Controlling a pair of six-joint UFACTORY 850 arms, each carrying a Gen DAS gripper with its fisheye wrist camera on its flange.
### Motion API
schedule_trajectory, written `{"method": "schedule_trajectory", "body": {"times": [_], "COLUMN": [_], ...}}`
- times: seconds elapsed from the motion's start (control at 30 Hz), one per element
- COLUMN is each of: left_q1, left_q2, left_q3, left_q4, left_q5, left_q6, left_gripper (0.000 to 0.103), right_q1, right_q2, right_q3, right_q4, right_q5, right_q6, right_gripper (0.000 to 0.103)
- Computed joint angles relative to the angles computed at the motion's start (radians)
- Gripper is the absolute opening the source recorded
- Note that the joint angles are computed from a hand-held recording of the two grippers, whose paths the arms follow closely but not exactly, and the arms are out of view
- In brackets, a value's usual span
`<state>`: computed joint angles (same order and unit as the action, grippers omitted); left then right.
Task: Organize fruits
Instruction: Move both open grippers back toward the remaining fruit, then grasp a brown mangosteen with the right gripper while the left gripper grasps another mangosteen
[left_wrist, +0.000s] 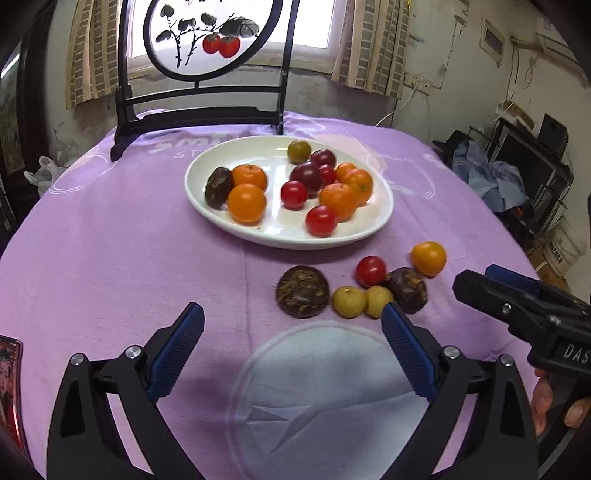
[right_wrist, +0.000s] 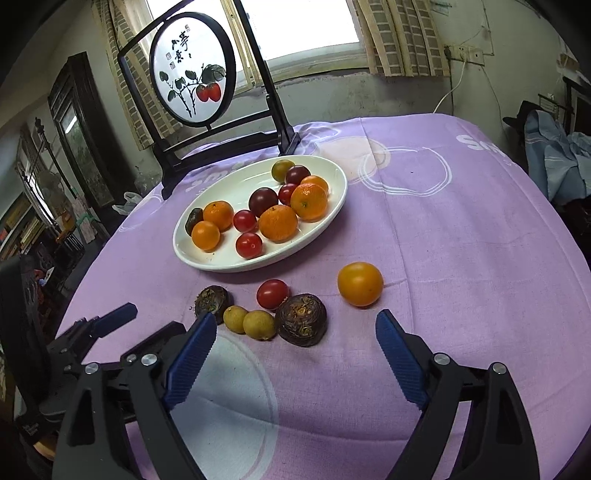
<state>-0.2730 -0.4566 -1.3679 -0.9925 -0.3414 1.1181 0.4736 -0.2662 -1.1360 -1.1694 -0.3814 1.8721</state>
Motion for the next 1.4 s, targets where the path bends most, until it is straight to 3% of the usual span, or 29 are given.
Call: {"method": "schedule_trajectory", "body": {"times": [0.13,0.2,0.3,0.5,0.83,0.87,0.93,1.0,1.1,1.4], "left_q1": [0.022,0.026,0.022,0.016,0.012,0.01,0.012,0.016,0.025,0.029], "left_q2": [-0.027,-0.039,-0.038,-0.048,-0.058,-0.058,-0.066,-0.072,-0.077,-0.072], "left_q3": [-0.045,-0.063,-0.06,-0.075,-0.083,-0.082,-0.091,-0.101,-0.111,-0.108], "left_q4": [0.085,0.125,0.179,0.286,0.362,0.374,0.394,0.394,0.356,0.326], "left_q5": [-0.067,-0.082,-0.047,-0.039,-0.034,-0.03,-0.042,-0.062,-0.103,-0.124], "left_q6": [-0.146,-0.209,-0.265,-0.352,-0.421,-0.434,-0.461,-0.477,-0.455,-0.422], "left_gripper": [0.095,0.095,0.095,0.095,0.095,0.095,0.095,0.095,0.095,0.095], "right_q1": [0.007,0.009,-0.001,0.019,0.019,0.019,0.01,0.001,-0.009,-0.015], "right_q2": [-0.021,-0.014,-0.011,-0.049,-0.08,-0.089,-0.105,-0.116,-0.135,-0.218], "right_q3": [-0.014,-0.006,0.0,-0.047,-0.069,-0.073,-0.083,-0.091,-0.114,-0.227], "right_q4": [0.062,0.044,0.094,0.226,0.317,0.319,0.363,0.386,0.391,0.414], "right_q5": [-0.046,-0.061,-0.027,-0.16,-0.145,-0.141,-0.129,-0.122,-0.113,-0.174], "right_q6": [-0.111,-0.083,-0.116,-0.304,-0.453,-0.463,-0.502,-0.514,-0.529,-0.606], "right_gripper": [0.089,0.089,0.089,0.089,0.088,0.086,0.066,0.054,0.057,0.059]}}
